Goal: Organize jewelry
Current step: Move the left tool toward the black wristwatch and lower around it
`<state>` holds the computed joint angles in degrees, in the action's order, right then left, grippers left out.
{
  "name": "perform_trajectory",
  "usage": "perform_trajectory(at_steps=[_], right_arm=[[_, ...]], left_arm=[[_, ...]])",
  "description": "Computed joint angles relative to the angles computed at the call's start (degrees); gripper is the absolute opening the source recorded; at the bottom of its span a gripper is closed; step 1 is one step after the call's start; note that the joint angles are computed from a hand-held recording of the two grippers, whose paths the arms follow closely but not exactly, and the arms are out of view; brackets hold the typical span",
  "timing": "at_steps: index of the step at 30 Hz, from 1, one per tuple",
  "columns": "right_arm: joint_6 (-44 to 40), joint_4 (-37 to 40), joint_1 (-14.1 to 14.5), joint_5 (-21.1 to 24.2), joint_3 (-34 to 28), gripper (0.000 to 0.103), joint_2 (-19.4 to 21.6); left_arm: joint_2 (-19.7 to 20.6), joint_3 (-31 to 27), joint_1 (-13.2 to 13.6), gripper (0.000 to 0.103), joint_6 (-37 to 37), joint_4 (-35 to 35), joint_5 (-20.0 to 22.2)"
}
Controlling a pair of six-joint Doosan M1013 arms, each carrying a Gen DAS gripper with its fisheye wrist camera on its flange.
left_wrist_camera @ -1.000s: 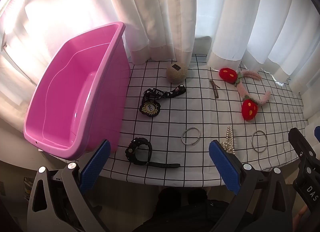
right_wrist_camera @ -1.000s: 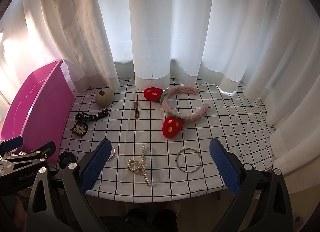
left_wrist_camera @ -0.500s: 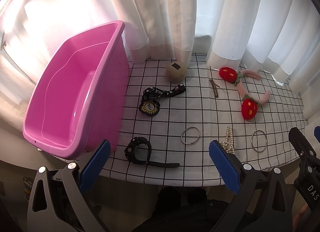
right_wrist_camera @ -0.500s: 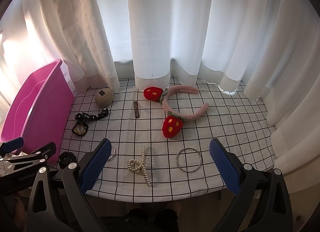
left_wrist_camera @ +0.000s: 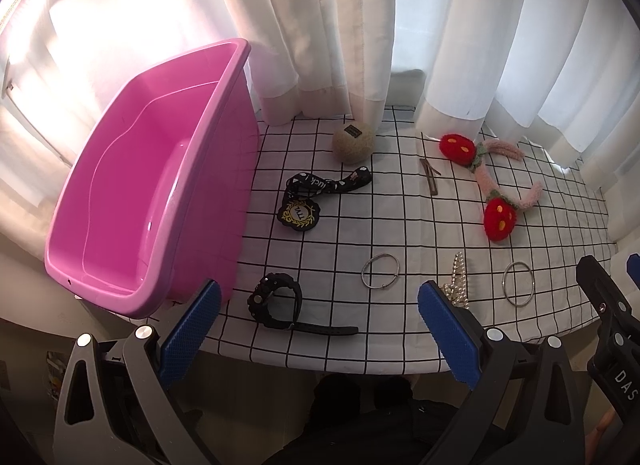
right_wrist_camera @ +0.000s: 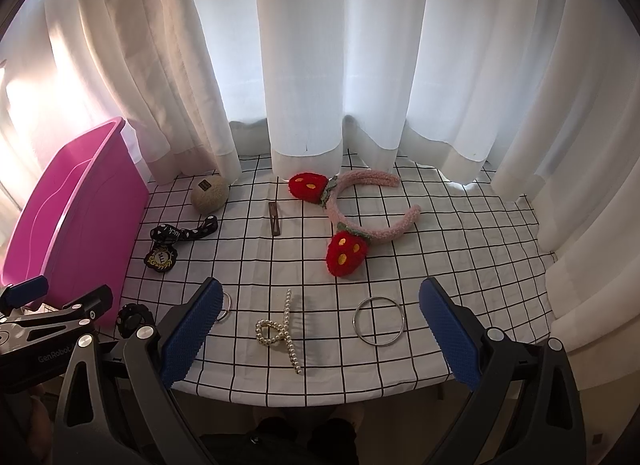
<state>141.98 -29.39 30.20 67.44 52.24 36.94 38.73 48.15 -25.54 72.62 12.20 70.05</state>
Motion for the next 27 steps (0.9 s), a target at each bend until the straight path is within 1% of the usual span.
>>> perform_trajectory(at_steps=[3, 9, 14, 19, 25, 27], right_arm=[[-0.6, 0.6, -0.1, -0.2, 0.1, 0.094, 0.1], [-1.8, 2.2, -0.4, -1.3, 1.2, 0.094, -0.1], [-2.8, 5.7, -1.3, -2.9, 3.1, 0.094, -0.4], [-3.9, 8.8, -2.0, -4.7, 5.1, 0.094, -0.6], [-3.9, 9.9, -2.9, -5.0, 7.3, 0.094, -0.8], [-4.0, 10.9, -3.3, -4.9, 7.9, 0.094, -0.7]], left_arm=[[0.2, -0.1, 0.1, 0.097, -0.1, -0.5, 0.3], [0.6, 0.3, 1.2, 0.097, 0.0, -4.7, 1.1], [0.7, 1.3, 1.4, 0.097, 0.2, -6.0, 1.9], [0.5, 3.0, 1.6, 0.097, -0.2, -6.7, 1.9], [0.2, 6.2, 2.3, 0.097, -2.2, -7.8, 1.5], [0.2, 7.3, 2.7, 0.097, -2.6, -9.3, 1.6]])
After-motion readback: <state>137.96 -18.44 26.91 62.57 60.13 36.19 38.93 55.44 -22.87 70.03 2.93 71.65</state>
